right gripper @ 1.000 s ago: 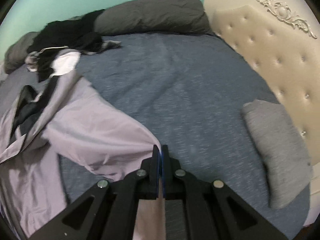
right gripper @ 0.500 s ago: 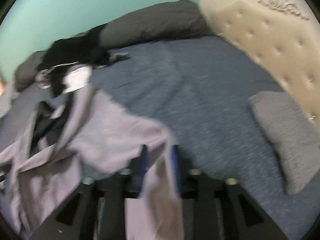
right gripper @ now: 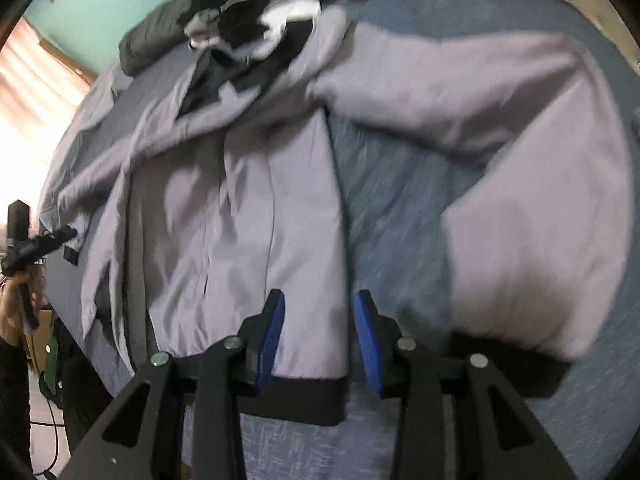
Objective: Fold clothes
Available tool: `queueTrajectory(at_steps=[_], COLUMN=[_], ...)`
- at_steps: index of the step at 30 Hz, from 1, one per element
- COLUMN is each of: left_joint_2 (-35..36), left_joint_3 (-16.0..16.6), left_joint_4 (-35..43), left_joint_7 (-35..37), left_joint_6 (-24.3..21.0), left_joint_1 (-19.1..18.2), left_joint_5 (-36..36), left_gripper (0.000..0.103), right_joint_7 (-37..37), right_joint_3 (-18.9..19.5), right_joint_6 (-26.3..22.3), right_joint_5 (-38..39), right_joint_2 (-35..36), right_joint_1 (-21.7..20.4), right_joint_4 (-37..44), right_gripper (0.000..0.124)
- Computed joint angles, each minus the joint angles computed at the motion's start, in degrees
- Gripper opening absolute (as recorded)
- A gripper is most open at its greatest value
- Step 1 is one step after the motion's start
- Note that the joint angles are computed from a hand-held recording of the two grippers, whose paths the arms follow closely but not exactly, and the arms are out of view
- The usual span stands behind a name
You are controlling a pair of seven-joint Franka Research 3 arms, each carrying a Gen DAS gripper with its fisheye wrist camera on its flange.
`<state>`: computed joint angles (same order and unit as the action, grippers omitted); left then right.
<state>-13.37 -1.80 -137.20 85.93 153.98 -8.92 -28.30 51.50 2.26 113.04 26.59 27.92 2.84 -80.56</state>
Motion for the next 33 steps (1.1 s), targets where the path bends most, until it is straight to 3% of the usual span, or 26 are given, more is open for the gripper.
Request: queueTrajectory(at_steps=[8,12,15,23,27,33], left_joint_2=[-4.7,-4.8,-4.4,-2.5,-1.1,0.6], left_joint_3=[0.4,1.2,1.3,0.9,0.9,-0.7], left_joint_4=[-2.8,-3.4,-3.8,-3.1,-2.3,-1.6], left_joint_7=[-2.2,-2.5,-2.4,-1.1,0.8,0.1], left_joint_6=[-1.6,-2.1,-2.1,-2.2,-2.4,-3.1], left_joint_1=[0.0,-0.5,-0.8,-1.5,-2.3,-0.7], left_joint_5=[3.7,3.5,3.1,1.6,-1.6,0.1], left_gripper=[0.063,0.063,0.064,0.064,0.064,0.064], right_joint_7=[1.0,-0.1,-2.1,-4.9,-3.9,-2.5], right_joint_3=[-0.3,-0.1,0.0,-1.9,-2.8,-2.3], right_joint_6=[3.5,4.2,5.1,8.5,8.6,9.8], right_joint_5=[-1.2,1.3,3.2,5.0,3.3,4.6], right_joint_2=[-2.6,-3.9,-5.8,-11.5,-10.2,-9.7], right_joint_1=[1.3,0.3,-0.3,-1.8,-2.3,-3.0], right_joint_4=[-8.4,-10.3,-12.0,-14.7,-13.4,-14.0], right_gripper=[0.036,0.008,0.002,0.001,0.001,0.005])
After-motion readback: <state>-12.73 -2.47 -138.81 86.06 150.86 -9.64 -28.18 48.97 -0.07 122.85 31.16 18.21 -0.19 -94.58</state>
